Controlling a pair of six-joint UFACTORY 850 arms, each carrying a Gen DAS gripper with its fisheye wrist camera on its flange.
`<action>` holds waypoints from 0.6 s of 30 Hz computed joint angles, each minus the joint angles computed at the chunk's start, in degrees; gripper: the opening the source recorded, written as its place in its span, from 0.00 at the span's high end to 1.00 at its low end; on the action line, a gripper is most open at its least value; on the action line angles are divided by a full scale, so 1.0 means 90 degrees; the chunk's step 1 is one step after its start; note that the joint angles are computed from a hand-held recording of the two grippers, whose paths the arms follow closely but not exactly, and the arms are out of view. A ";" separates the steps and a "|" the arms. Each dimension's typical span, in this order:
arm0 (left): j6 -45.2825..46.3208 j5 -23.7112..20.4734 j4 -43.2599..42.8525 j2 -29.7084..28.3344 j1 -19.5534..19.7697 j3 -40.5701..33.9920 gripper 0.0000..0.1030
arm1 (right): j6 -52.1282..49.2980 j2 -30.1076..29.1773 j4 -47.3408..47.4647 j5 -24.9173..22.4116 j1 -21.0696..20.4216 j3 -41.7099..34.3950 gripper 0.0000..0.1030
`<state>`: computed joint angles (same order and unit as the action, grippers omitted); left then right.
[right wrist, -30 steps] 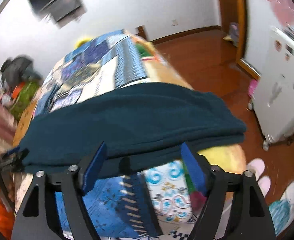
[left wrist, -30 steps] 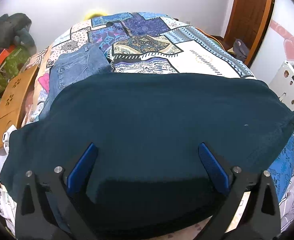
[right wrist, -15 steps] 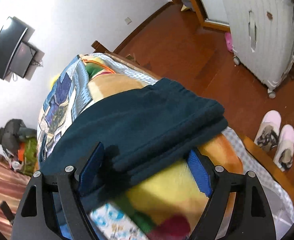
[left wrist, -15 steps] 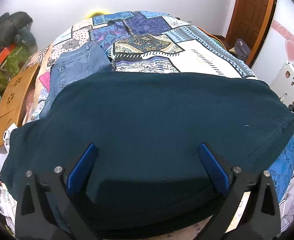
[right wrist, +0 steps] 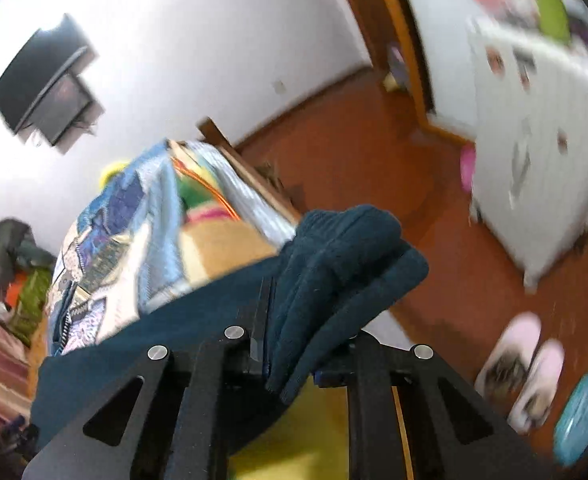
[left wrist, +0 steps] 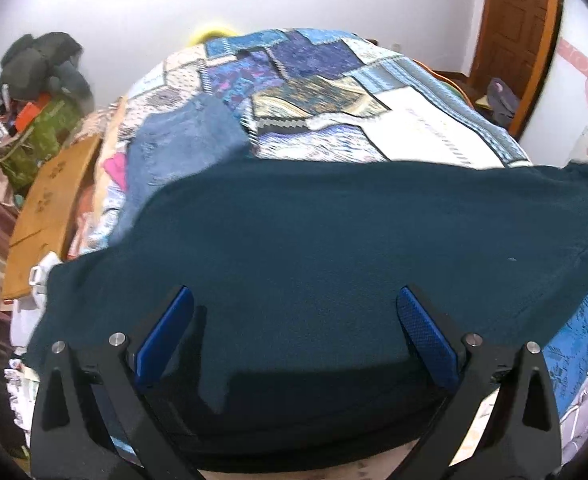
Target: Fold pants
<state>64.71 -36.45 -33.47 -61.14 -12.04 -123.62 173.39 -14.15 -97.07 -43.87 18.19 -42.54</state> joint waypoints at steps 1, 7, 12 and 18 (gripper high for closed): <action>-0.0046 0.0024 0.0008 -0.0025 0.0020 -0.0071 0.00 | -0.0166 0.0040 -0.0024 -0.0118 0.0008 -0.0044 0.88; -0.0228 0.0001 -0.0216 -0.0178 0.0210 -0.0535 0.00 | -0.1394 0.0036 -0.0385 -0.0733 0.0258 -0.0876 0.89; -0.0254 -0.0098 -0.0503 -0.0263 0.0395 -0.0800 0.00 | -0.1883 -0.0383 -0.1148 -0.0513 0.0426 -0.1756 0.89; -0.0218 -0.0158 -0.0754 -0.0276 0.0593 -0.0884 0.00 | -0.2274 -0.1192 -0.1896 0.0192 0.0532 -0.2897 0.89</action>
<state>62.75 -37.87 -40.25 -63.63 -6.71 -131.58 152.93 -24.88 -114.14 -42.14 22.98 -68.61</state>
